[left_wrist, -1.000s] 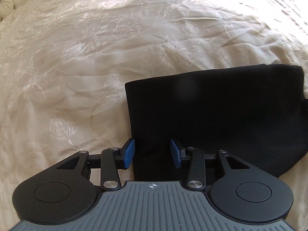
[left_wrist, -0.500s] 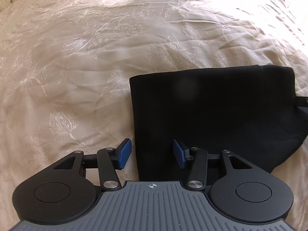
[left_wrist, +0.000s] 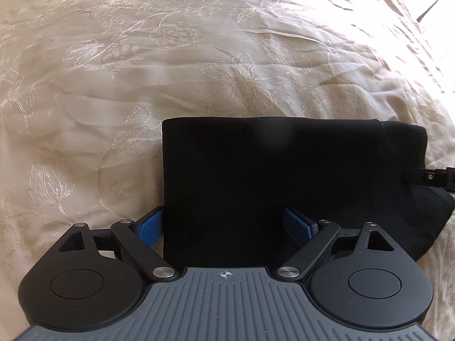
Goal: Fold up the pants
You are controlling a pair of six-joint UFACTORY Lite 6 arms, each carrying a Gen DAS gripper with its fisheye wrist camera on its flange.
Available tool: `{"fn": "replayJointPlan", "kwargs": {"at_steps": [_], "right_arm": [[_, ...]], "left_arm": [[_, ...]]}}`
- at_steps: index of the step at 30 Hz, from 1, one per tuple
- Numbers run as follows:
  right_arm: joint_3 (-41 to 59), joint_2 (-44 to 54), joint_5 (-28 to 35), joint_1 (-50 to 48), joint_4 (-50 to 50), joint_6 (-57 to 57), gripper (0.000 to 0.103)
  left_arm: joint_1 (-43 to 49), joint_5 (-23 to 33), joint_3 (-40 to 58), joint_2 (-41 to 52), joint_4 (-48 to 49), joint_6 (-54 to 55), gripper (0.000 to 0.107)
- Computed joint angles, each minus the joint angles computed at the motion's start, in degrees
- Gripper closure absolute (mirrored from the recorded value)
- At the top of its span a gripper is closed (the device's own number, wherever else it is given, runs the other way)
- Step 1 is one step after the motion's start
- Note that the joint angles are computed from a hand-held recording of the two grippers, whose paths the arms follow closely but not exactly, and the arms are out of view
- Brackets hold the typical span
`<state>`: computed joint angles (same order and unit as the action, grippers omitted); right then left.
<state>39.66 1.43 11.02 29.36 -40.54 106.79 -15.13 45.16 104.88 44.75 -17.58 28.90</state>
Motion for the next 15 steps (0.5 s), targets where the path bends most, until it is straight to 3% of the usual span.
{"fn": "replayJointPlan", "kwargs": {"at_steps": [3, 4, 7, 8, 9, 15], "right_arm": [[-1.1, -0.9, -0.9, -0.3, -1.0, 2.6, 0.033], [-1.1, -1.2, -1.1, -0.4, 1.1, 0.9, 0.033], [0.2, -2.1, 2.8, 1.7, 2.8, -1.1, 0.056], [0.7, -2.8, 4.3, 2.8, 1.3, 1.0, 0.067], [0.5, -3.9, 4.7, 3.6, -0.6, 3.8, 0.079], [5.8, -7.9, 18.0, 12.3, -2.4, 9.9, 0.081]], "left_arm": [[-0.3, -0.3, -0.7, -0.6, -0.4, -0.8, 0.025], [-0.3, -1.1, -2.2, -1.7, -0.7, -0.9, 0.035], [-2.1, -6.5, -9.0, -7.3, 3.7, -4.8, 0.077], [-2.4, -7.6, -10.7, -8.9, 4.4, -5.0, 0.083], [-2.6, -8.5, -12.4, -10.5, 4.5, -5.1, 0.085], [-4.9, -11.3, -18.7, -19.1, 8.3, -8.5, 0.095]]}}
